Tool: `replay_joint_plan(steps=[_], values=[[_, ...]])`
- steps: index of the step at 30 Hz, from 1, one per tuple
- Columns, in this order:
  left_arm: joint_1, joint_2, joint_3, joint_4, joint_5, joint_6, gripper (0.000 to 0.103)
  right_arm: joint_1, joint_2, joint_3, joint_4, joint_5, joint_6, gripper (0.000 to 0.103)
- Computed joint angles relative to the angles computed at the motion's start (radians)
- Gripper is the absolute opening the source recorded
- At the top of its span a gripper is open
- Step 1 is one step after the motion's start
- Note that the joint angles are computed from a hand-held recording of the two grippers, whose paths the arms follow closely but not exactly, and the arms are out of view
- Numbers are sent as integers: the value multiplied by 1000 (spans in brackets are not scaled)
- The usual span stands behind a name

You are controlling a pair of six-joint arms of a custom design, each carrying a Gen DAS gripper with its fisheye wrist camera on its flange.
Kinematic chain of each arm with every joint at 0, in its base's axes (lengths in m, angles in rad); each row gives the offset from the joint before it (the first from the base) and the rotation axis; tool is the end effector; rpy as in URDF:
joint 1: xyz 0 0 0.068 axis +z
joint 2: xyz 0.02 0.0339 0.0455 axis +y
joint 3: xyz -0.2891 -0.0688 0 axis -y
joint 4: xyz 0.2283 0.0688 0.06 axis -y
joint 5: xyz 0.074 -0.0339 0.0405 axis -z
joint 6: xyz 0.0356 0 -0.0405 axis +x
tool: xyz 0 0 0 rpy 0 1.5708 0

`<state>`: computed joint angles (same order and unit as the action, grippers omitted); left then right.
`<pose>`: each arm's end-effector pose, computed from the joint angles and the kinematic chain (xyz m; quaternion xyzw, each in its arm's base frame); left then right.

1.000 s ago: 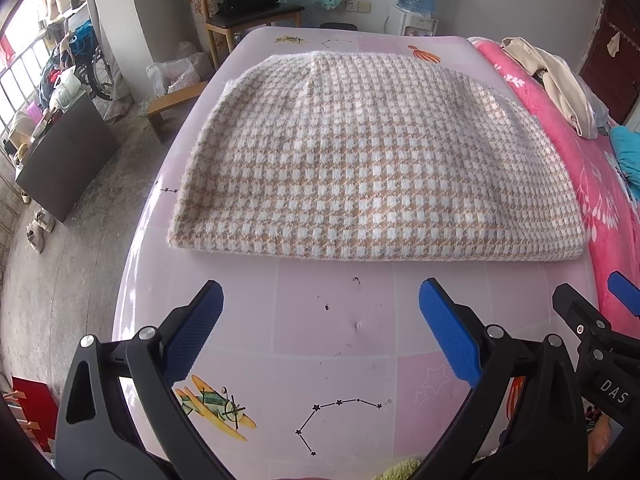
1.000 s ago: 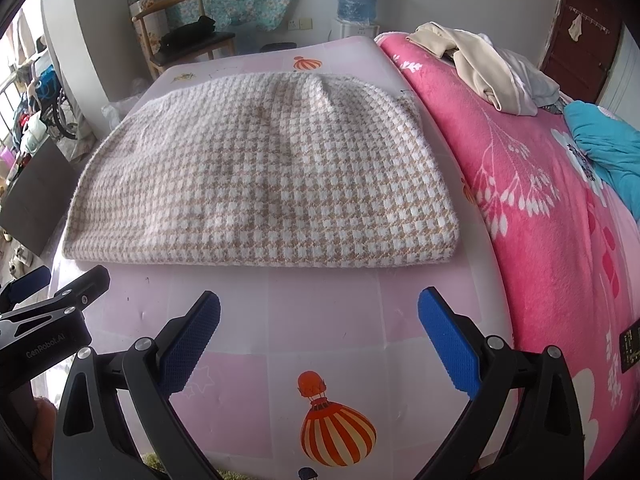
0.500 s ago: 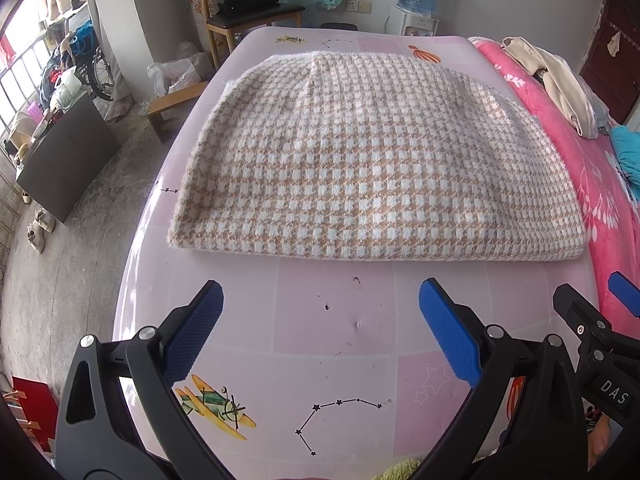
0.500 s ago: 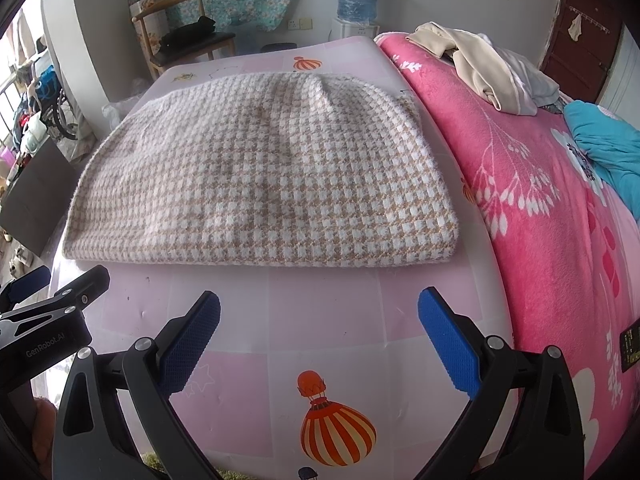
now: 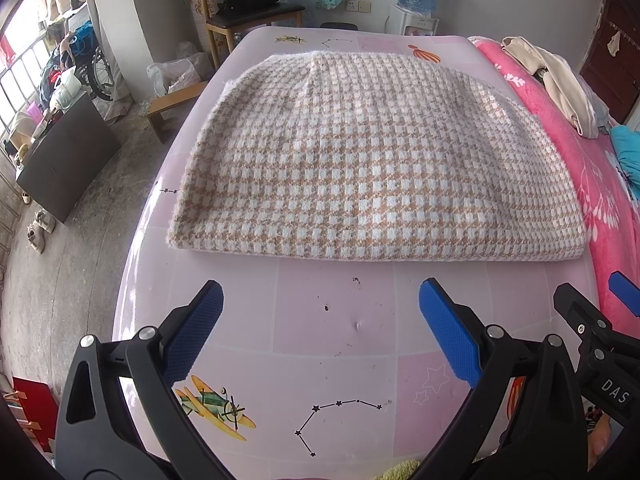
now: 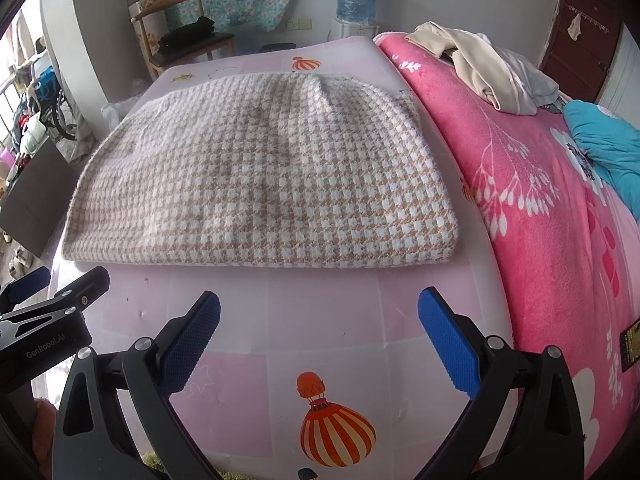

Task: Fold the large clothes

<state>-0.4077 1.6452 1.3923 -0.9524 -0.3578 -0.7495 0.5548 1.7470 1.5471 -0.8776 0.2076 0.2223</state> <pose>0.2950 -0.1138 0.3025 -0.1964 0.9481 0.0487 0.2454 0.3081 0.1823 0.3157 -0.1347 0.9554 -0.0010 0.2628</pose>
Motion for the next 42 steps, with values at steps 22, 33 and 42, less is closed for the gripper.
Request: replay_joint_plan(steps=[22,33,42], values=[[2,2,-1,3,0,0,95,3,2,2,0,4,0,97],[0,2,4,2,-4,-2,95,0,6,16,-6,8,-10,97],[0,3,10,-3,-4,-2,95,3,6,22,-11,12,-8,97]])
